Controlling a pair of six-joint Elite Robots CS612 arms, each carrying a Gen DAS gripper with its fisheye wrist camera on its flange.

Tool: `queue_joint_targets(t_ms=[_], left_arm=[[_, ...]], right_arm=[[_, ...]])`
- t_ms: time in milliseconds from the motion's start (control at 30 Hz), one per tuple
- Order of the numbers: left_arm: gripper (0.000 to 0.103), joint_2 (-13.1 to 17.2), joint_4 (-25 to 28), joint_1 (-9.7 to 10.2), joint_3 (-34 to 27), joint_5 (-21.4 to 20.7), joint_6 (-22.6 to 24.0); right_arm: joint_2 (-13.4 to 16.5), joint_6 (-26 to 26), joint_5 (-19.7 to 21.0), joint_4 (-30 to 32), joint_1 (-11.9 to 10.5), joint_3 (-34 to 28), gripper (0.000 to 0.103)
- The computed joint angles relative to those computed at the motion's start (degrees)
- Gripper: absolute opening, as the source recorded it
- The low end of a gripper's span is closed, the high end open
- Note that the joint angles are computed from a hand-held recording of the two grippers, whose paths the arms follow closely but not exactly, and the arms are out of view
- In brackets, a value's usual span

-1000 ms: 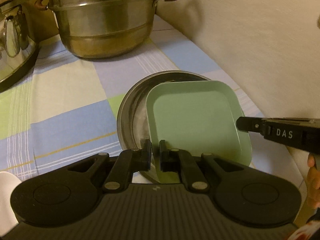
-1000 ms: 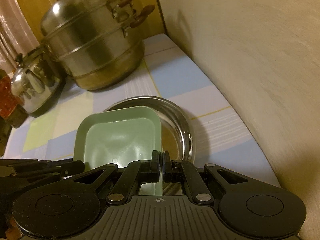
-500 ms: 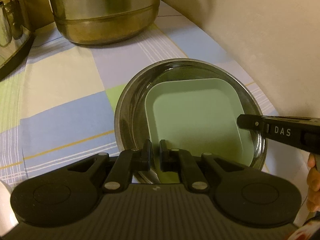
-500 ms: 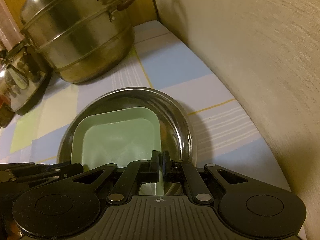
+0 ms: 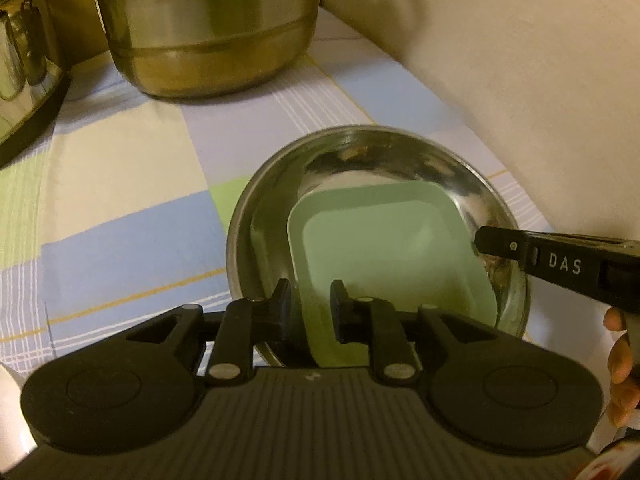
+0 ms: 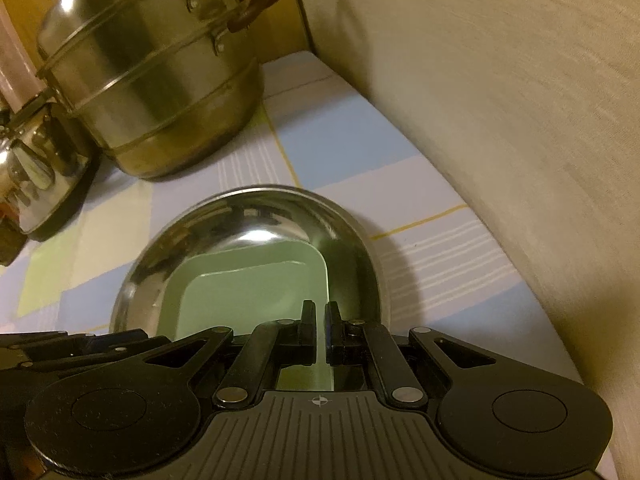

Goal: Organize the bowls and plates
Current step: 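Open both grippers and pull back from the tray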

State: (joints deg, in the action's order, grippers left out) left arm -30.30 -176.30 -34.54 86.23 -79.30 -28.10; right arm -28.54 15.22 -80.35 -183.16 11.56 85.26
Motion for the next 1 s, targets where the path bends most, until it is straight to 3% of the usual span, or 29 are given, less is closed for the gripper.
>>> queue_joint_targets(t_ms=[400, 833, 1000], left_arm=[[0.018, -5.28, -5.95, -1.87, 7.56, 2.29, -1.78], [0.019, -11.88, -10.02, -6.09, 18.69, 6.97, -7.63], [0.019, -13.69, -10.75, -7.94, 22.59, 9.34, -11.83]], right_arm=[[-4.58, 1.17, 5.0, -8.41, -1.22, 8.41, 0.004], [-10.53, 1.6, 11.74, -17.13, -2.53, 20.1, 0.007], [-11.86, 0.48, 14.86, -18.34, -3.06, 23.09, 0.025]])
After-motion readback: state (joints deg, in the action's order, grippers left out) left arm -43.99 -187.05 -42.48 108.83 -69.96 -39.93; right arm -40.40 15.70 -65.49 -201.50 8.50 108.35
